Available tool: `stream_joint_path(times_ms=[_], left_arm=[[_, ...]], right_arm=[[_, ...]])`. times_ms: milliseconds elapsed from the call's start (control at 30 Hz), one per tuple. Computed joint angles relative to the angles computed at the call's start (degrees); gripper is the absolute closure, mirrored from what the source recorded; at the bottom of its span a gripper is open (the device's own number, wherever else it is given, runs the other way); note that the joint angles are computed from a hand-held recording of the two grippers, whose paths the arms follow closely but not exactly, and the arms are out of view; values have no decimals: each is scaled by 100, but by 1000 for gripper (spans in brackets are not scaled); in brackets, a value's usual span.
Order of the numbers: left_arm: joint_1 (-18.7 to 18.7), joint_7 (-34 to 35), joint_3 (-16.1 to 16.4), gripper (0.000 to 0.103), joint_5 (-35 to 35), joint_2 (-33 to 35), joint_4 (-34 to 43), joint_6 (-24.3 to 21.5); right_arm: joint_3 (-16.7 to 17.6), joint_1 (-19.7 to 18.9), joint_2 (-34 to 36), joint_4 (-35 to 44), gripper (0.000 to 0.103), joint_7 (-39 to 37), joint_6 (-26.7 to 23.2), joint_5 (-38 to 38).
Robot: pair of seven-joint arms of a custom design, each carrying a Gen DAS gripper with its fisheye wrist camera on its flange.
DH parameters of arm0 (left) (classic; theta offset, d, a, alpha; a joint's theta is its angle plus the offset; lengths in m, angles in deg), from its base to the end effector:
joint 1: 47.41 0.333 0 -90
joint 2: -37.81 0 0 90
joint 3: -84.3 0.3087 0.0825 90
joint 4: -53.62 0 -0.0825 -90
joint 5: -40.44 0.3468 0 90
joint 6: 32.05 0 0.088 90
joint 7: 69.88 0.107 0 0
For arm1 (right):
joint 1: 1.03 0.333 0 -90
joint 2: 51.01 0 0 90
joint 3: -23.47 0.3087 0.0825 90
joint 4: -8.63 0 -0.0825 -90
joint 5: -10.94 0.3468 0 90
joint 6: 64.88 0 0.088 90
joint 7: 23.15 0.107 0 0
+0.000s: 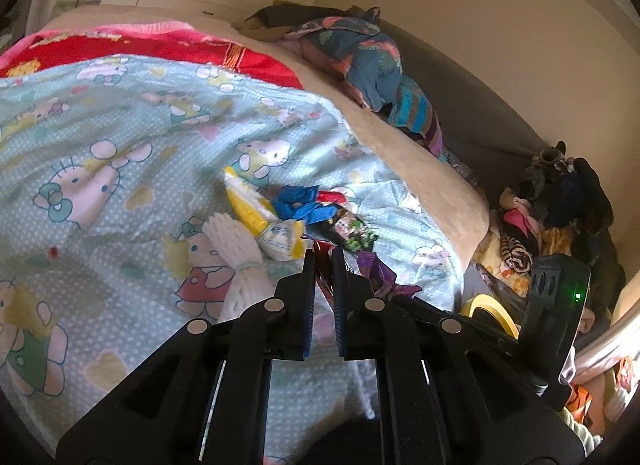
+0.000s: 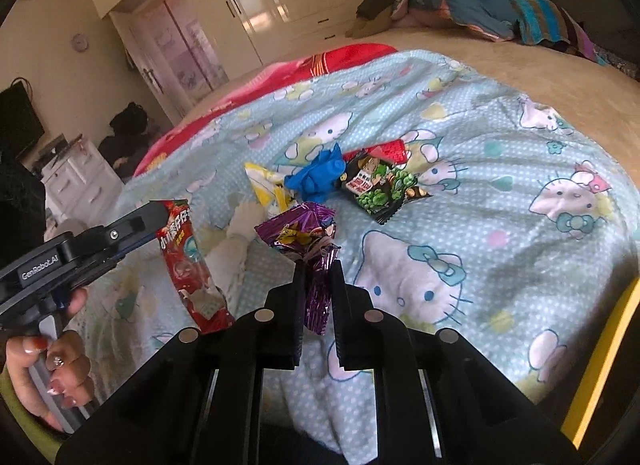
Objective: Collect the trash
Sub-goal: 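Carry the purple and red wrappers over the yellow-rimmed bin with both tools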
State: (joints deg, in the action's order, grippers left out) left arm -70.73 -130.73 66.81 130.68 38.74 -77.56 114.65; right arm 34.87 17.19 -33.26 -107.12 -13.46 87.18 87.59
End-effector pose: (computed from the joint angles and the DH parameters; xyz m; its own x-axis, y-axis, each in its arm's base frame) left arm 0.3706 -0.3393 0.3770 0.3253 -0.8206 0.4699 -0.4570 -0.5715 -0.6816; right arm 0.5234 0.2602 0.3359 0.7383 -0.5816 -0.3417 -0.6236 -0.3954 -0.6743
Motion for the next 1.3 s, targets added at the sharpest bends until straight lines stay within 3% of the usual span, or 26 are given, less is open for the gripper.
stream_joint_path(times_ms=[600,1300], left_arm=[[-257,653,-115,98,-35,89,509,-292],[-613,1235,-60,98,19,632,1292,-284]], right_arm=[[-309,-135,-773,-568,91,-883,-84,922],[-705,-481,-1169,-823,91,-1175,-162,1473]])
